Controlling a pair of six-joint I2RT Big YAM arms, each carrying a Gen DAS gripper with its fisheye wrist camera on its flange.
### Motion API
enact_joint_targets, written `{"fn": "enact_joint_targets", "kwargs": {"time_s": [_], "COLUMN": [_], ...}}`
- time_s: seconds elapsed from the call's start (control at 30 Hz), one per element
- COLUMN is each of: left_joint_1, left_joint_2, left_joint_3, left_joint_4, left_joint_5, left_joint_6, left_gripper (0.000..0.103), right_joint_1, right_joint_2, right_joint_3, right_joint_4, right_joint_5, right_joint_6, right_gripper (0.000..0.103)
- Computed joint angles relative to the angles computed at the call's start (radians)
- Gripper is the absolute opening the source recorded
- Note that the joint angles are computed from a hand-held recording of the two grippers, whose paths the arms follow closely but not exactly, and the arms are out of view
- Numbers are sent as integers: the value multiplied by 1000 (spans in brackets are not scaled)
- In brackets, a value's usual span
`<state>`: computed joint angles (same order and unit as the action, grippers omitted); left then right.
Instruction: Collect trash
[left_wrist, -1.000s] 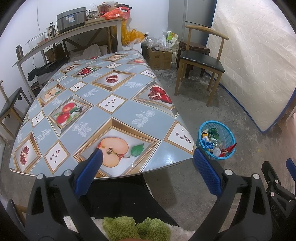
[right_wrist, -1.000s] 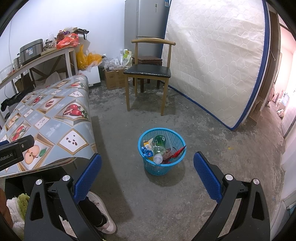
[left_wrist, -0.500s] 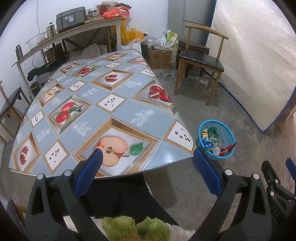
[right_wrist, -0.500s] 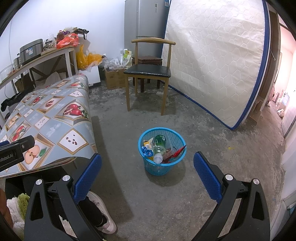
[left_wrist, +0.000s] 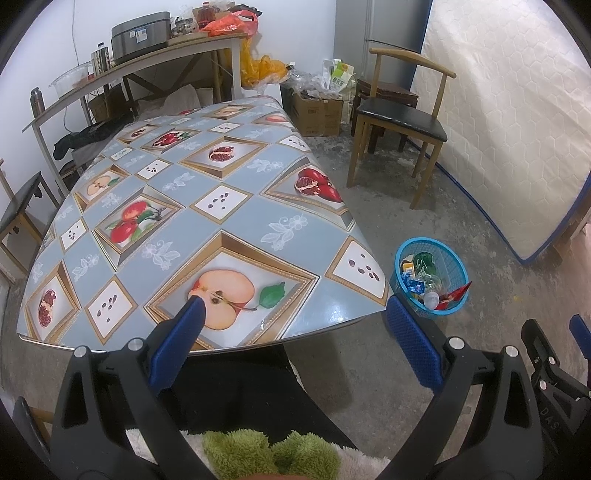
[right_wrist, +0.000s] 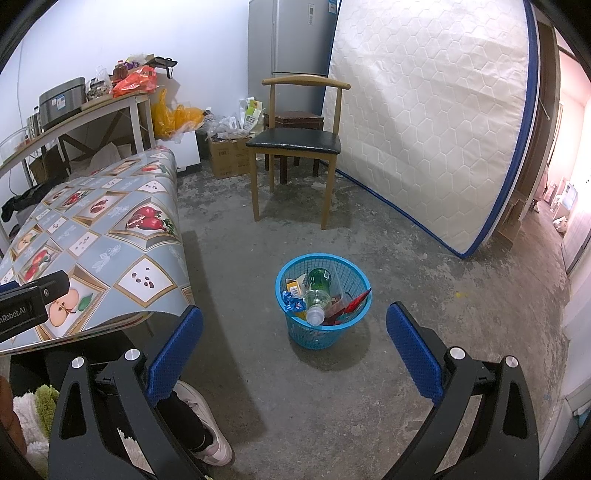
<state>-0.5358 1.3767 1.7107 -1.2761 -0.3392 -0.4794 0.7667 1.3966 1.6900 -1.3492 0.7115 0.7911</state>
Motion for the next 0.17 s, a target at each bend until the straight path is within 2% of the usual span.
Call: {"fn": "enact_joint_targets", "kwargs": {"time_s": [0.17], "left_joint_1": [0], "left_joint_2": [3], "left_joint_3": [-2], "left_joint_4": [1], "left_joint_5": [10], "left_joint_6": [-5], "left_gripper": [94], "right_joint_1": [-1], "right_joint_2": [0], "right_joint_3": [0], "right_joint_4": [0], "right_joint_5": [0], "right_joint_6": [-3], "right_gripper": [97]}}
